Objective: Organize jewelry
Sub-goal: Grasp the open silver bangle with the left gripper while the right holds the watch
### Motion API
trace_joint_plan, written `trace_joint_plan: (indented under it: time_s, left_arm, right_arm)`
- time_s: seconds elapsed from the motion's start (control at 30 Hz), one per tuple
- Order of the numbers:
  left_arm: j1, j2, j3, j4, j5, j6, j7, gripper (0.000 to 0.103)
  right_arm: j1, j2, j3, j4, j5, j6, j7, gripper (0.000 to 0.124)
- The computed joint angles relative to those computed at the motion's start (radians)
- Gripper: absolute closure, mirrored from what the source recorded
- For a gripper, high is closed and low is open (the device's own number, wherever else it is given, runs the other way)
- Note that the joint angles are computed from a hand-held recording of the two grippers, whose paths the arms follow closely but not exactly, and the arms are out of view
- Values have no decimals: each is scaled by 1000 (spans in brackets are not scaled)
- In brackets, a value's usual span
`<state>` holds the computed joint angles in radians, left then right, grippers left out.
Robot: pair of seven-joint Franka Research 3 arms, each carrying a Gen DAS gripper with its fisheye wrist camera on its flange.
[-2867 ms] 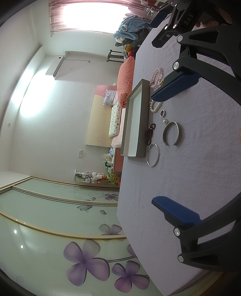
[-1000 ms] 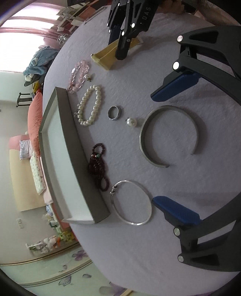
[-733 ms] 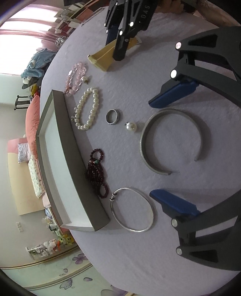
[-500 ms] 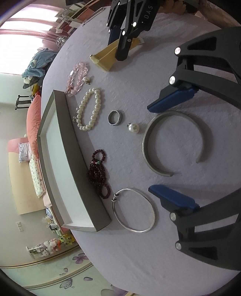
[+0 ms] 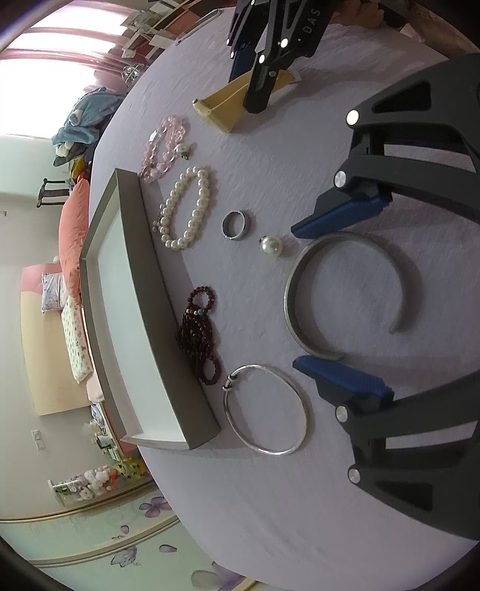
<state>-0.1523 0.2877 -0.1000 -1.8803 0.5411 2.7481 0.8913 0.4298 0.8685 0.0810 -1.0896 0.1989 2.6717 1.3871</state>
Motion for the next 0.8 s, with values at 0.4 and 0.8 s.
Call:
trace_joint_plan:
  time_s: [0.4,0.8]
  left_arm:
    - [-14,-2,16,5,47,-8,-71,39]
    - [-30,-69,50,-52,200,22,-298,39]
  right_arm:
    - [1,0,-1,-1,1,2,0,87]
    - [-14,-33,26,-63,27,45,-35,87]
